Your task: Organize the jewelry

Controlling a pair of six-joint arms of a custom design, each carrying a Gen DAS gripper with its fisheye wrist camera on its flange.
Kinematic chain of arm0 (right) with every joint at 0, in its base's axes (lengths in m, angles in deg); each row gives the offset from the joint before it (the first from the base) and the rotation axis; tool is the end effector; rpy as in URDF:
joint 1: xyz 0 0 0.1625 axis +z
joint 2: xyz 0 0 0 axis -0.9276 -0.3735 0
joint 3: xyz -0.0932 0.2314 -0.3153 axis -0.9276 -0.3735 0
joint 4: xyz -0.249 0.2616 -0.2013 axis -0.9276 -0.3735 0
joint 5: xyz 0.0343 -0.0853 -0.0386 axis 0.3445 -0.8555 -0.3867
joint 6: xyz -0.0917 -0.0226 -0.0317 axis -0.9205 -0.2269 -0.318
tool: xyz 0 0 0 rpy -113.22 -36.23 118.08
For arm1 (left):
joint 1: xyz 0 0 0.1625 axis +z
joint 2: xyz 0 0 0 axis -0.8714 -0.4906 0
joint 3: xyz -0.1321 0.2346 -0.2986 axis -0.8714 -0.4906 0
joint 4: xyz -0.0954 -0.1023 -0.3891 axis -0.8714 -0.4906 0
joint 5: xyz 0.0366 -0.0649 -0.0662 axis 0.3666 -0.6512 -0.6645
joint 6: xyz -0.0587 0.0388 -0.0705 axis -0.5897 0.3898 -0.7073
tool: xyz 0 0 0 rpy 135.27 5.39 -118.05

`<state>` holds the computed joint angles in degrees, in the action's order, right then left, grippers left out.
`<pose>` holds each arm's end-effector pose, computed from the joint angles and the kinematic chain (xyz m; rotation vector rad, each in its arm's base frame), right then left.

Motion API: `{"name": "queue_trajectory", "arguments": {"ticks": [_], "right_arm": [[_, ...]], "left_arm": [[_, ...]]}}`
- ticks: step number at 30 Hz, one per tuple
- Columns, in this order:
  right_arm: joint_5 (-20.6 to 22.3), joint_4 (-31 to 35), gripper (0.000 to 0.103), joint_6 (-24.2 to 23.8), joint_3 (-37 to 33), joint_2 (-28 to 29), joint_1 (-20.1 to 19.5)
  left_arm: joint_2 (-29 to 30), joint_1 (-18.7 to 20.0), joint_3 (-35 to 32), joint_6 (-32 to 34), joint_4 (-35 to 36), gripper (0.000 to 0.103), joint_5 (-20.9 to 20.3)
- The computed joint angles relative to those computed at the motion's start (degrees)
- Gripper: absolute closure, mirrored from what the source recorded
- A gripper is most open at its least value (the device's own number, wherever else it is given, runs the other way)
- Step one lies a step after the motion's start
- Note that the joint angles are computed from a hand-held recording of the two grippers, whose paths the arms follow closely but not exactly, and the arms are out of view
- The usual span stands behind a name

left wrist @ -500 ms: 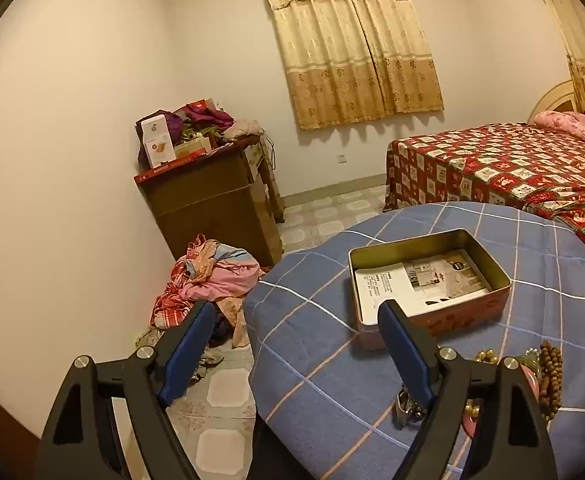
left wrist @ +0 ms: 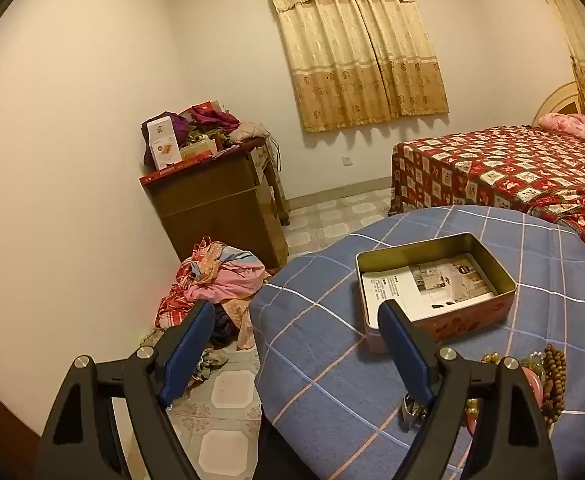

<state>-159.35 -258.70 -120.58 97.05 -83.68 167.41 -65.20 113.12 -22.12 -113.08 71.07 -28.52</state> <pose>0.1691 -0.6707 0.1997 0.1017 -1.7421 1.2447 -0.3079 -0.7404 0.1008 0.8921 1.9314 -1.1289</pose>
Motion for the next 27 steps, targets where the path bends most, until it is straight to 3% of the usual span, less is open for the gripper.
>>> {"name": "queue_trajectory", "arguments": {"ticks": [11, 27], "right_arm": [[0.0, -0.2, 0.000, 0.2, 0.1, -0.3, 0.4], [0.1, -0.8, 0.000, 0.0, 0.1, -0.5, 0.5]], "left_arm": [[-1.9, 0.2, 4.5, 2.3, -4.6, 0.019, 0.1], [-2.3, -0.1, 4.5, 2.9, -5.2, 0.019, -0.3]]}}
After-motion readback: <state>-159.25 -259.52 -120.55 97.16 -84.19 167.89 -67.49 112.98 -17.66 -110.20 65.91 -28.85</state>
